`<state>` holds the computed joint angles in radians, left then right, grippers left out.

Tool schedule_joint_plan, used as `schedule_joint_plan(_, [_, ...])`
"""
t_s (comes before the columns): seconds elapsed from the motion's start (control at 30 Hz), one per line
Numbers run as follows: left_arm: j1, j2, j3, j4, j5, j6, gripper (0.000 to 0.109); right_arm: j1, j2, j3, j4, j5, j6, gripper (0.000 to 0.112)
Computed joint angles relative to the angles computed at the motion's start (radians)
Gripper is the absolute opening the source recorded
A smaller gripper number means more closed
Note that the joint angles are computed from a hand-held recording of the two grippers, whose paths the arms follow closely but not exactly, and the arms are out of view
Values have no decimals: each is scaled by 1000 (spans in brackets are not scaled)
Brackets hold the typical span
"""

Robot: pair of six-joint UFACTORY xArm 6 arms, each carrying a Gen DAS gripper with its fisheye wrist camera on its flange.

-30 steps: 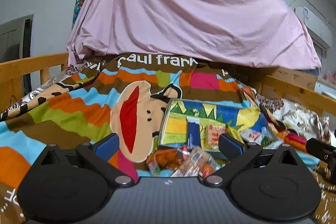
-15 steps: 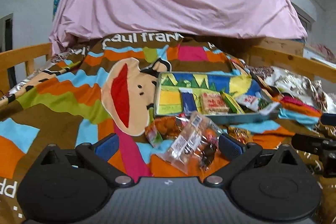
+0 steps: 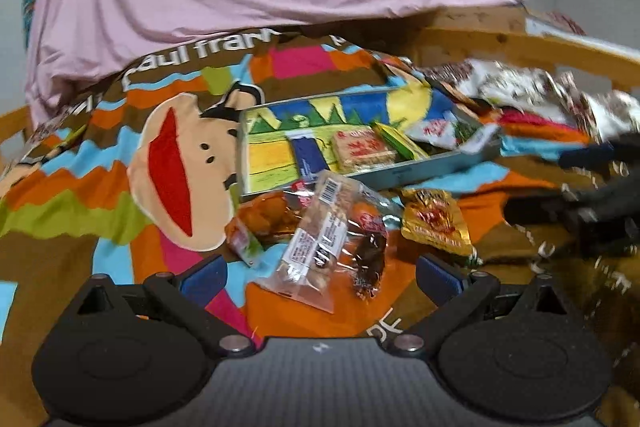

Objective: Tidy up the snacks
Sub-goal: 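Grasp the gold jerky bag with right gripper while left gripper grasps the clear dark-jerky pack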

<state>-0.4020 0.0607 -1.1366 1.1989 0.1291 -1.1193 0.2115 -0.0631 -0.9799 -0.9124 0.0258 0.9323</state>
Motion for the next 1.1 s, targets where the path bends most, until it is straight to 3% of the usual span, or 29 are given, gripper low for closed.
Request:
schedule_joint_plan(0.33, [-29, 48, -21, -16, -15, 185, 103, 80, 174, -134, 839, 45, -708, 102])
schedule_joint_plan(0.47, [-37, 61, -16, -93, -48, 324, 103, 90, 240, -215, 931, 89, -751, 102])
schedule_joint_plan(0.63, [-64, 82, -15, -346, -29, 587, 103, 96, 309, -300, 921, 144, -706, 102])
schedule_joint_plan(0.8, [-89, 108, -38, -576, 16, 771, 103, 84, 306, -293, 865, 170, -660, 78])
schedule_joint_plan(1.0, [-97, 132, -64, -598, 28, 789, 103, 61, 248, -235, 1100, 192, -818, 53])
schedule_joint_plan(1.1, [-101, 137, -75, -574, 43, 774, 103, 53, 213, -207, 1236, 228, -944, 53])
